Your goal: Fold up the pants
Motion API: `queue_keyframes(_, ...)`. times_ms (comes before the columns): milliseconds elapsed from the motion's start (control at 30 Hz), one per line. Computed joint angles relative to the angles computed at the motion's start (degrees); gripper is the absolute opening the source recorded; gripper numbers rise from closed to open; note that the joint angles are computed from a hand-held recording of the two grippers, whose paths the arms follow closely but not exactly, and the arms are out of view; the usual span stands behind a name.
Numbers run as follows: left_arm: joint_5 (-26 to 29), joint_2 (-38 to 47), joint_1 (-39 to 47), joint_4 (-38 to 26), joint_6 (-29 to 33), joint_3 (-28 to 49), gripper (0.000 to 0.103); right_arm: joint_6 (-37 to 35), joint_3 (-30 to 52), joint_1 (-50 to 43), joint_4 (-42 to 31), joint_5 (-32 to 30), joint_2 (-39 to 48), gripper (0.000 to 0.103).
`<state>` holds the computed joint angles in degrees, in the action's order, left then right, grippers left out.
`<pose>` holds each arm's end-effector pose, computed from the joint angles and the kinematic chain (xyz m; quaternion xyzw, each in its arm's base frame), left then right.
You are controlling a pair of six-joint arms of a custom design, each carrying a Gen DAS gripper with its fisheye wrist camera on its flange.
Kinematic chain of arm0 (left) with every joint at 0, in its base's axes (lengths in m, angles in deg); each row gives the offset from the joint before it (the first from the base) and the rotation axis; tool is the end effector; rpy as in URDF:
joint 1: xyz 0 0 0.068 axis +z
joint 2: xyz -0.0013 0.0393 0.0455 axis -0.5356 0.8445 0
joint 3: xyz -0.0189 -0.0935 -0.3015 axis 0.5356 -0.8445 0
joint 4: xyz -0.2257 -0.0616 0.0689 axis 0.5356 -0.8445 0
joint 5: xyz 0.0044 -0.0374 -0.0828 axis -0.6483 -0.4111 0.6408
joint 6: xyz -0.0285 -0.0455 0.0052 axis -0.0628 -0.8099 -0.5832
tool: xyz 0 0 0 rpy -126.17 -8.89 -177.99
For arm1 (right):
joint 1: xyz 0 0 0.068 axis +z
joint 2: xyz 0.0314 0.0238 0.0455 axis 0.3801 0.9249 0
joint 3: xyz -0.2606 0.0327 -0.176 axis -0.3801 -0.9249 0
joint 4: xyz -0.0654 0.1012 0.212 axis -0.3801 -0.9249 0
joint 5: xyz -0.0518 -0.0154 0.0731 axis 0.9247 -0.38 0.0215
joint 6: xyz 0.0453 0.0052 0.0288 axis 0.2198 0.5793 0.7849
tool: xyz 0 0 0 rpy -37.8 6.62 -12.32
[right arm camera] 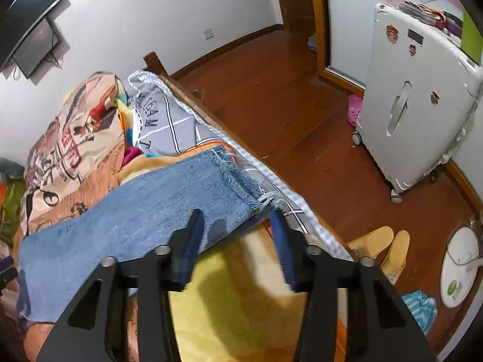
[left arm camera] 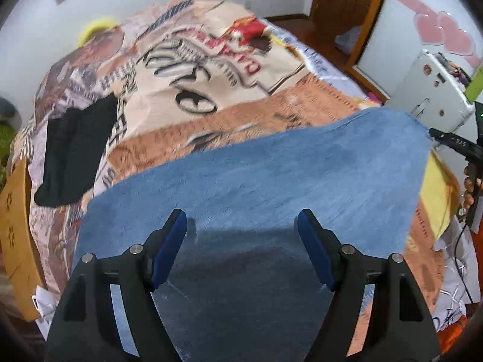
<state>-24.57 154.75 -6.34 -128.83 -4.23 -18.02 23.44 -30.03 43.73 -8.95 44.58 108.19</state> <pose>0.1984 0.0860 0.2715 0.1147 0.9708 -0.0339 0.2078 0.1953 0.0722 0.2265 0.1387 0.9447 0.0947 0.2817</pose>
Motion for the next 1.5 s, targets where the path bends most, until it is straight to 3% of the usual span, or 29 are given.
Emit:
queue_keyframes(200, -2.6, -2.8, -0.3, 6.7, 0.0, -6.7, 0.087, -1.0, 0.8, 1.8, 1.9, -0.4, 5.5, 0.031)
queue_keyframes(267, -2.5, -2.4, -0.2, 6.2, 0.0, -6.2, 0.087, -1.2, 0.9, 2.2, 2.5, 0.5, 6.1, 0.008)
queue_keyframes(300, -2.2, -1.9, 0.0, 5.6, 0.0, -5.7, 0.088, -1.5, 1.4, 2.5, 1.9, 2.0, 6.3, 0.006)
queue_keyframes(700, -0.5, -3.5, -0.3, -0.3, 1.1, -3.4, 0.087, -9.5, 7.2, 3.0, -0.1, 9.7, 4.6, 0.003)
queue_keyframes(900, -2.5, -5.5, -2.6, 1.4, 1.1, -6.0, 0.088, -8.1, 7.0, 2.4, -1.4, 7.7, 10.9, 0.004)
queue_keyframes(1000, -2.3, -4.9, -2.8, 1.9, 0.6, -6.2, 0.09, -5.5, 6.1, 1.1, -3.6, 4.9, 8.9, 0.024)
queue_keyframes(1067, -2.7, -4.9, -3.5, 2.5, -0.2, -6.5, 0.093, -3.5, 4.6, -1.0, -3.7, 0.9, 5.7, 0.051)
queue_keyframes(1133, -2.9, -5.1, -4.1, 3.2, -1.0, -6.9, 0.094, -0.9, 1.6, -3.3, -1.3, -4.1, 1.6, 0.061)
queue_keyframes(1300, -3.3, -5.4, -5.3, 3.8, -2.1, -7.3, 0.094, 3.6, -3.0, -6.6, 3.8, -13.7, 2.4, 0.064)
queue_keyframes(1500, -3.1, -5.5, -5.0, 3.7, -1.9, -7.4, 0.094, 4.3, -4.3, -6.4, 10.9, -13.8, 7.0, 0.064)
